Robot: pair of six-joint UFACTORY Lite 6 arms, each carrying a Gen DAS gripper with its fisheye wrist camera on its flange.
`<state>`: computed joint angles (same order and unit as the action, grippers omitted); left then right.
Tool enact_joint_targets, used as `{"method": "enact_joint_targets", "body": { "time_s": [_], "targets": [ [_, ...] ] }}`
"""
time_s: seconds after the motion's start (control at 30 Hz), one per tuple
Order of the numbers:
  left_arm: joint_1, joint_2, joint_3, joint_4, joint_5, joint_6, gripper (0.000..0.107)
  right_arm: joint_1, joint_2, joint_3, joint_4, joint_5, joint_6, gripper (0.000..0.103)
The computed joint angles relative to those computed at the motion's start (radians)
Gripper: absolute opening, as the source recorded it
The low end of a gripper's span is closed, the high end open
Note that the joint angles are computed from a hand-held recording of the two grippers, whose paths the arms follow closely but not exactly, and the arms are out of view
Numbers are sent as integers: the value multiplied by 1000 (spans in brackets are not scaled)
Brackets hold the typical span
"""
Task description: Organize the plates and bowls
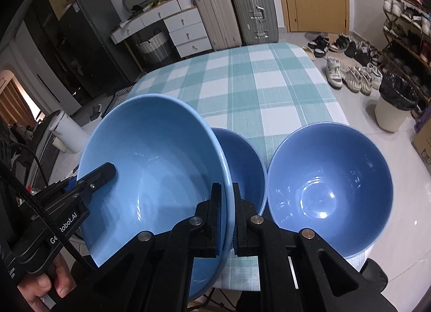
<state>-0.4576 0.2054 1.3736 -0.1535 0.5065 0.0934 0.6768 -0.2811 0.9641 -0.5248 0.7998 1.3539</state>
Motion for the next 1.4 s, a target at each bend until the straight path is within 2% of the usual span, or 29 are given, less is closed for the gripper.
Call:
{"method": "enact_joint_targets", "body": {
  "time_s": [0.27,0.63,1.07,1.4],
  "targets": [
    [-9,164,170,10,53,-9,12,-171,71,10,131,-90,-207,6],
    [-7,266,257,26,96,-11,14,-237,197,93,233,-63,-375,6],
    [-4,348,301,18,117,-17,16,-230,305,153,239,6,-424,8],
    [-1,377,335,12,130,-6,18,-225,316,165,231,28,-424,8]
  ]
}}
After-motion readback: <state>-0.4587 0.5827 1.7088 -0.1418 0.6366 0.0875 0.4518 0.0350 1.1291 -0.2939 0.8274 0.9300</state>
